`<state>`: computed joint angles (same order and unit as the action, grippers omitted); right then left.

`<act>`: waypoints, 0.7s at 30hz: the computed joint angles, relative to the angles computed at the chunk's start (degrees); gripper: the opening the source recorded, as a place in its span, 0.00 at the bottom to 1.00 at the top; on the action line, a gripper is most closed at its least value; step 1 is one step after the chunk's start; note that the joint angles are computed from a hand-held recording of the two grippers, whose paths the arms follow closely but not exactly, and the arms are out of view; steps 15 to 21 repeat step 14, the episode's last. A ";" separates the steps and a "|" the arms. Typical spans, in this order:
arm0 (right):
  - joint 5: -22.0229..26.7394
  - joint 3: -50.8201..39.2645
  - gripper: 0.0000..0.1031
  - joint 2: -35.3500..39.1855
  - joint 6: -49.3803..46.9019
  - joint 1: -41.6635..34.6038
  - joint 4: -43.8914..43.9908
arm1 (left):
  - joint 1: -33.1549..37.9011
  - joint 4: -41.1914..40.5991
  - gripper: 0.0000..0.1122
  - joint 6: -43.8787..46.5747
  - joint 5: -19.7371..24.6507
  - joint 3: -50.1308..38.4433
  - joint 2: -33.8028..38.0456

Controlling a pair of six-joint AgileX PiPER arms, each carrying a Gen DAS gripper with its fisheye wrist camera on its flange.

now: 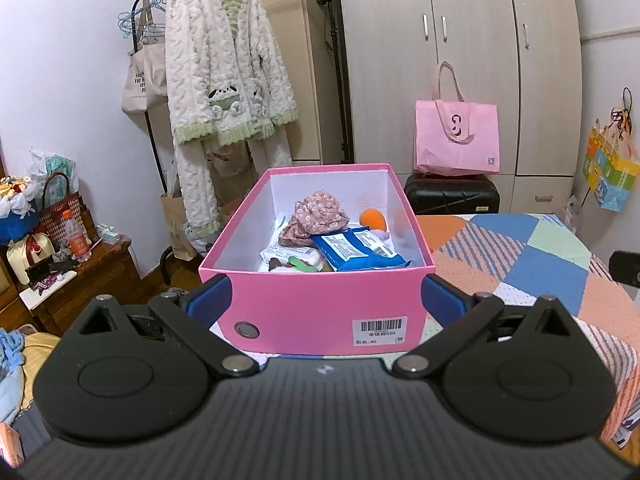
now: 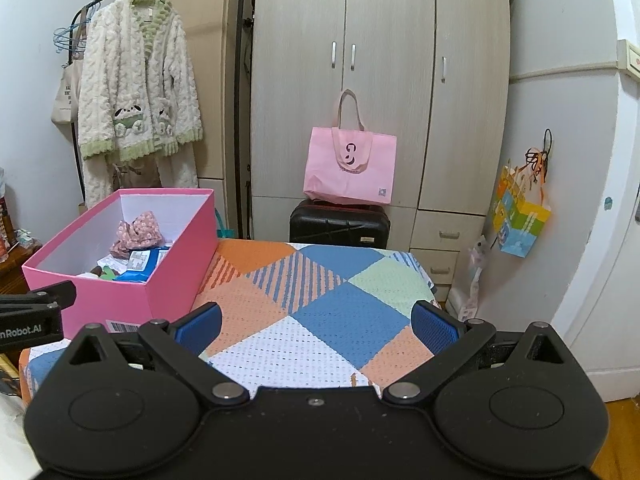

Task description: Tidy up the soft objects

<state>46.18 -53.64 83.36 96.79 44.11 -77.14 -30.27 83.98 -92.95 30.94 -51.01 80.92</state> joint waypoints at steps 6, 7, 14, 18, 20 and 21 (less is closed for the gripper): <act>-0.21 0.26 0.99 -0.06 0.01 -0.10 0.03 | -0.68 1.58 0.91 -1.07 0.76 0.41 0.18; -0.44 0.04 0.99 0.10 -0.23 -0.37 0.13 | -0.95 2.51 0.92 -2.08 1.12 0.78 0.07; -0.43 0.34 0.99 0.20 0.48 -0.34 -0.07 | -1.42 2.93 0.92 -2.24 1.36 1.19 -0.49; -0.43 0.34 0.99 0.20 0.48 -0.34 -0.07 | -1.42 2.93 0.92 -2.24 1.36 1.19 -0.49; -0.43 0.34 0.99 0.20 0.48 -0.34 -0.07 | -1.42 2.93 0.92 -2.24 1.36 1.19 -0.49; -0.43 0.34 0.99 0.20 0.48 -0.34 -0.07 | -1.42 2.93 0.92 -2.24 1.36 1.19 -0.49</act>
